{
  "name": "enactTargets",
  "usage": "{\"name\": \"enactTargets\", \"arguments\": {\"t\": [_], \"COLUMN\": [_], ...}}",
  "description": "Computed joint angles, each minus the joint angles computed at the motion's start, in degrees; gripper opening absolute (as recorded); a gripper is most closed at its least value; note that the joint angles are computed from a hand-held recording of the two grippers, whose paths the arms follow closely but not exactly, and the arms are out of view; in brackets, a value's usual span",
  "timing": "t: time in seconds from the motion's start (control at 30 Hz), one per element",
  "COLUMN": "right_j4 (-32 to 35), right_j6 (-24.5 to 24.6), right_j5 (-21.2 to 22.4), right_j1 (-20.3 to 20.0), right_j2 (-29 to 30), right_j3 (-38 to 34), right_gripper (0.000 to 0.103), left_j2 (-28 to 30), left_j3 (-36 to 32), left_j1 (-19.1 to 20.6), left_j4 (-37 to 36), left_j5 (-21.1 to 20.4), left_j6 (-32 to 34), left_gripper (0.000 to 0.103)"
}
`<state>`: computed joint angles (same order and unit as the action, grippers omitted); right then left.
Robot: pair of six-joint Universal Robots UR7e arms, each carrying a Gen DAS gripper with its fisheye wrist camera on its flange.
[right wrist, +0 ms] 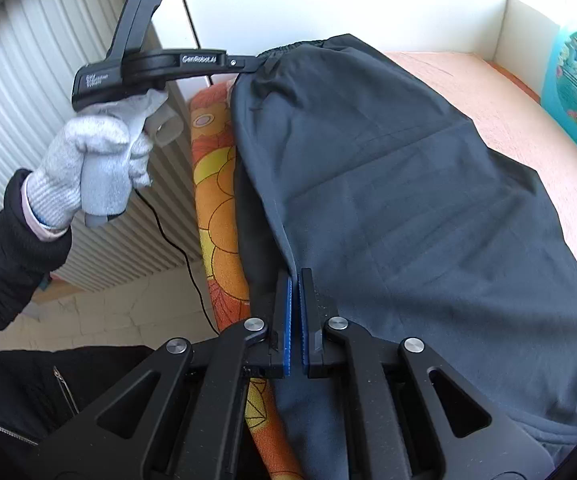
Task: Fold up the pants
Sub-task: 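Lower the folded pants onto the bed and open both tools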
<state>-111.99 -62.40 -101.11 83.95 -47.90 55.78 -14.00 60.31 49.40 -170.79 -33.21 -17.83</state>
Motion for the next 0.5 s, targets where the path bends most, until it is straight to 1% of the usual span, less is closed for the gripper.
{"name": "enactTargets", "arguments": {"t": [0.07, 0.1, 0.13, 0.17, 0.2, 0.3, 0.37, 0.43, 0.47, 0.5], "right_j4": [-0.5, -0.9, -1.9, -3.2, -6.4, -9.1, -11.4, -14.3, -15.3, -15.9], "right_j6": [1.7, 2.5, 3.1, 3.4, 4.1, 6.8, 9.0, 11.3, 12.7, 13.7], "right_j5": [1.7, 2.7, 3.8, 5.2, 6.1, 8.9, 10.2, 10.2, 9.8, 9.5], "right_j1": [-0.4, -0.8, -1.2, -1.9, -2.1, -3.8, -5.1, -6.3, -6.9, -7.5], "right_j2": [-1.0, -1.8, -2.6, -4.0, -5.4, -8.4, -10.1, -11.9, -12.3, -12.7], "right_j3": [0.2, 0.3, 0.6, 1.7, 4.5, 5.8, 6.0, 6.3, 5.7, 5.0], "right_gripper": [0.011, 0.023, 0.042, 0.049, 0.055, 0.055, 0.055, 0.056, 0.056, 0.057], "left_j2": [-0.9, -1.1, -1.2, -1.4, -1.8, -2.1, -2.0, -1.5, -1.1, -0.6], "left_j3": [1.2, 1.4, 1.8, 2.1, 2.5, 2.9, 2.6, 1.4, 0.4, -0.8], "left_j1": [-0.3, -0.5, -0.8, -1.1, -1.4, -2.7, -3.5, -4.3, -4.6, -4.8], "left_j4": [0.4, 0.3, -0.3, -0.4, -0.3, -2.4, -3.6, -3.7, -3.0, -2.3], "left_j5": [-0.2, -0.2, -0.2, -0.1, 0.1, -0.3, -2.2, -5.2, -7.1, -9.4], "left_j6": [-0.5, -0.3, 0.0, 0.2, 0.1, 1.9, 3.7, 5.5, 6.1, 6.6], "left_gripper": [0.028, 0.029, 0.029, 0.031, 0.032, 0.035, 0.035, 0.037, 0.042, 0.045]}}
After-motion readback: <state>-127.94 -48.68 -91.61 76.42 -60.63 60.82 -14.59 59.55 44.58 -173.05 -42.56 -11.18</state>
